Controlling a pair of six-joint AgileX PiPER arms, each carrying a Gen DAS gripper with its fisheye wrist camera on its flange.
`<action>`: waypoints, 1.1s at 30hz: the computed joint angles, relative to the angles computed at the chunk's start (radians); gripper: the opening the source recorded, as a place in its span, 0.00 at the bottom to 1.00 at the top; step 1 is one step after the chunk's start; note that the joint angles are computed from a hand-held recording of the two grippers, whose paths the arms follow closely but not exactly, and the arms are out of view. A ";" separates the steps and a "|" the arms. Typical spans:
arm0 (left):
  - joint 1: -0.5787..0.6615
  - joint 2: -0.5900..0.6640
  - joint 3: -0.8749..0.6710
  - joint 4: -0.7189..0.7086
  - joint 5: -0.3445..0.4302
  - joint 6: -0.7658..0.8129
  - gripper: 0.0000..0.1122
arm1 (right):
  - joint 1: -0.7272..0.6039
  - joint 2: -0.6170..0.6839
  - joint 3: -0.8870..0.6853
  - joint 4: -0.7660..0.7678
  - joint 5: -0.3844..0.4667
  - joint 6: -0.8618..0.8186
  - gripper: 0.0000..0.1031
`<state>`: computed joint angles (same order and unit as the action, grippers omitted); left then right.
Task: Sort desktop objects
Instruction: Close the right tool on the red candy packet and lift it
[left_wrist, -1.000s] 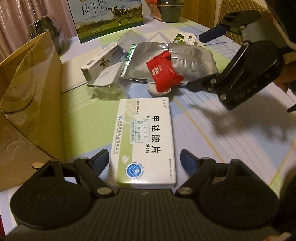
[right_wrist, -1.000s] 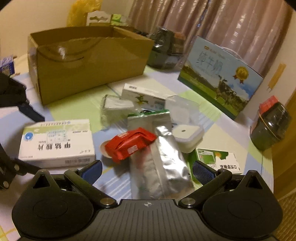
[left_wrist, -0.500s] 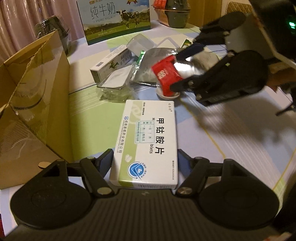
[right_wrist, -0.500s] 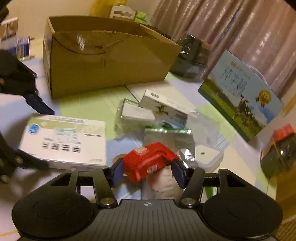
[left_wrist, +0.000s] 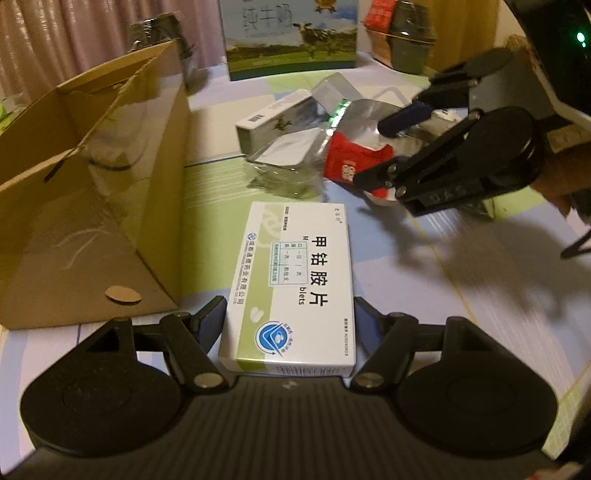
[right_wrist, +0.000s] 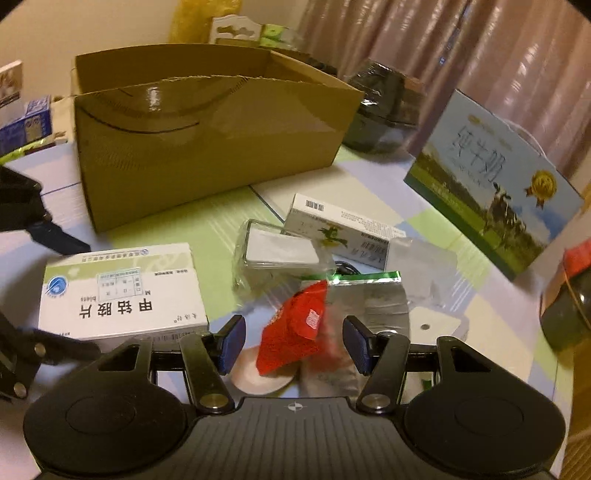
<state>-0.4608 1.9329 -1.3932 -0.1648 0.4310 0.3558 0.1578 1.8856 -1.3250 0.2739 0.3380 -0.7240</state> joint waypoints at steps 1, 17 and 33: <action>-0.005 0.000 0.001 0.027 -0.006 -0.029 0.61 | 0.005 0.006 -0.002 -0.006 -0.002 0.021 0.53; -0.028 0.030 -0.036 0.096 -0.010 -0.135 0.61 | -0.004 0.015 -0.043 -0.101 0.070 0.197 0.30; -0.043 0.002 -0.018 0.032 -0.001 -0.048 0.67 | -0.137 -0.265 0.254 0.059 0.198 0.134 0.49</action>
<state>-0.5038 1.9350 -1.4115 -0.1325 0.4296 0.3078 0.0209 1.6202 -1.0708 0.3326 0.5357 -0.5895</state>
